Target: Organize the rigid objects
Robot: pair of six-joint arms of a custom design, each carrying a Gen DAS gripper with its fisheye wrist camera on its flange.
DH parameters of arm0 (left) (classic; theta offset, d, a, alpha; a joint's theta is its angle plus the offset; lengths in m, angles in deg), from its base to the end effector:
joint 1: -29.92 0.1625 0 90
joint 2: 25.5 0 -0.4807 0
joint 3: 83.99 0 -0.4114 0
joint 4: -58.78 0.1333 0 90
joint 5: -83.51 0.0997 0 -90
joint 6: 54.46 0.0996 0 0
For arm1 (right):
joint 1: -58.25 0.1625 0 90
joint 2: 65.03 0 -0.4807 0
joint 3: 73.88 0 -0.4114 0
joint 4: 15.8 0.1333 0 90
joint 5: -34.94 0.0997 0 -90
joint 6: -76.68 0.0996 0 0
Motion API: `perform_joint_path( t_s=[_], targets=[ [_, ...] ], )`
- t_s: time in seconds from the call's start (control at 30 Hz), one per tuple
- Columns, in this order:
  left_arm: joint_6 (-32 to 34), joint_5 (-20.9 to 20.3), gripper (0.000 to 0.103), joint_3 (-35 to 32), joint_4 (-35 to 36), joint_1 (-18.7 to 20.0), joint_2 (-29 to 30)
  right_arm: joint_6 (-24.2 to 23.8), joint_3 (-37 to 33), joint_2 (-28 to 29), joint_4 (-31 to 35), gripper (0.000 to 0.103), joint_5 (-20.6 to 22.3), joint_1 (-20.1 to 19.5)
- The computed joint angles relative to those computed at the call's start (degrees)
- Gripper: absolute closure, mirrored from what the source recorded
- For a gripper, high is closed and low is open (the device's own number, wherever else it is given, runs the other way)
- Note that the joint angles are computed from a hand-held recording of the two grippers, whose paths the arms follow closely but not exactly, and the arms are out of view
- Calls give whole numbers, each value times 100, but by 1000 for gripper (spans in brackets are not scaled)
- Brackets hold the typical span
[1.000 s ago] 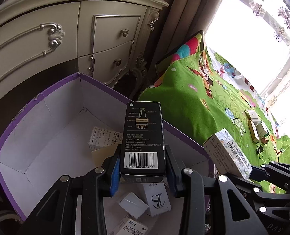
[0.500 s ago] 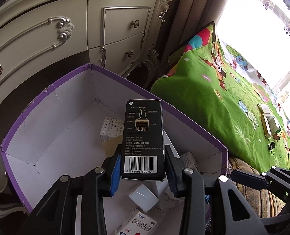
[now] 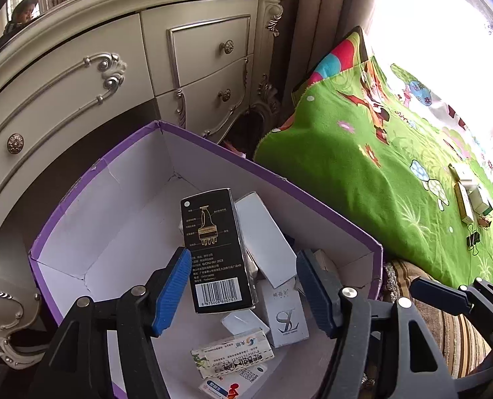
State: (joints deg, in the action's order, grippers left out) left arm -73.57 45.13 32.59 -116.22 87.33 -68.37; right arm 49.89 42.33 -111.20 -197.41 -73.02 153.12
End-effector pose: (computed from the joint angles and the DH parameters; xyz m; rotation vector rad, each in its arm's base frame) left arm -0.1330 -0.6005 0.0535 0.1621 2.3161 -0.6953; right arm 0.1532 -0.5900 0.0711 0.6665 -2.6522 0.4291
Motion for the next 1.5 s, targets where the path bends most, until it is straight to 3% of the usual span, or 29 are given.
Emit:
perform_joint_path(
  t_s=[0.23,0.47,0.67,1.0,1.27,1.5],
  targets=[
    [-61,230,34,-120,247,-262,104,122,164,-207,-136,30,315,-159],
    [-12,180,32,-342,302,-513,249,316,328,-491,-320,29,567,-391],
    [60,-160,31,-660,343,-661,459,353,451,-750,-721,29,512,-619],
    [541,-816,30,-1454,516,-901,1064,506,461,-1125,-1775,27,-297,-1202],
    [953,-1382,30,-2117,960,-1030,1649,960,428,-1506,-1935,26,-391,-1892],
    [1556,-1895,30,-2613,1256,-1106,2140,1759,441,-1582,-2479,26,-458,-2354]
  ],
)
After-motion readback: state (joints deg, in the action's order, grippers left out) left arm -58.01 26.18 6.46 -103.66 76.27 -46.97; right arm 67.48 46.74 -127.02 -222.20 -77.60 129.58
